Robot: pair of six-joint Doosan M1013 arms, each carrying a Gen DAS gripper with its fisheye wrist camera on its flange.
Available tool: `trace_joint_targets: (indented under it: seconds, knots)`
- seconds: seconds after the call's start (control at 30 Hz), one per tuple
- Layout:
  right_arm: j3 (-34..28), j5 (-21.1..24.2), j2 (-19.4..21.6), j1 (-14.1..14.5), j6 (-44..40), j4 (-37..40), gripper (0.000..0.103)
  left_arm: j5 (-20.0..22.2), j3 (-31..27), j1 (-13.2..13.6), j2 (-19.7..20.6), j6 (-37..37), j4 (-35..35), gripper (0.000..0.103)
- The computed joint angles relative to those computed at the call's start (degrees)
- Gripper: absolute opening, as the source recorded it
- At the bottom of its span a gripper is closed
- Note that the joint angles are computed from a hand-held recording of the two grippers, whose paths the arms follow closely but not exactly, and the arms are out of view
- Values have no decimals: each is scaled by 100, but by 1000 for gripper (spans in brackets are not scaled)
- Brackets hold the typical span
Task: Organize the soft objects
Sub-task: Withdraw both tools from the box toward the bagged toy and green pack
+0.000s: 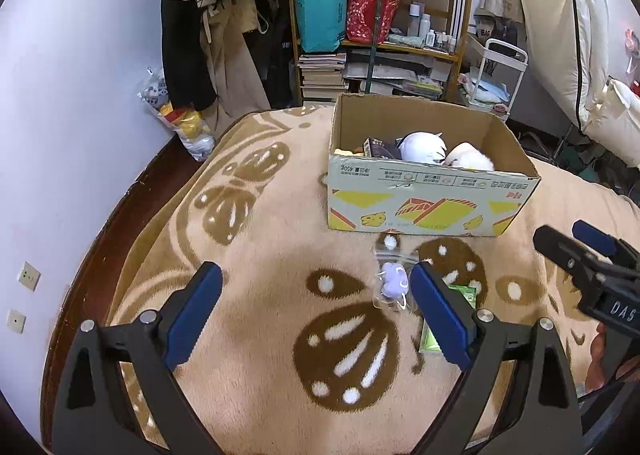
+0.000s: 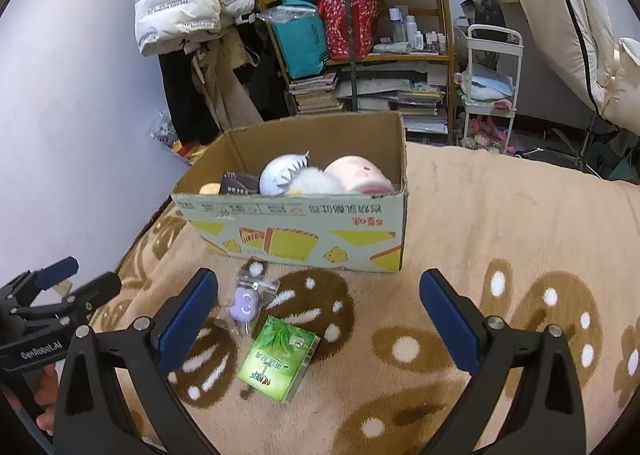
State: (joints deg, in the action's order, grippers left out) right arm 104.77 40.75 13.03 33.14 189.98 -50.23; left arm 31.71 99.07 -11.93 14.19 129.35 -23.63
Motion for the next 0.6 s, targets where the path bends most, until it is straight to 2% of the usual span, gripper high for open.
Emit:
trace_joint_targets:
  seconds: [0.3,0.6]
  knots:
    - [-117,128,142,-39,-238,318,103,193,-158,-88,237,-506,522,94]
    - [-330,304,401,-154,-844,1070,103,409,-396,-179,515,-878,796,94]
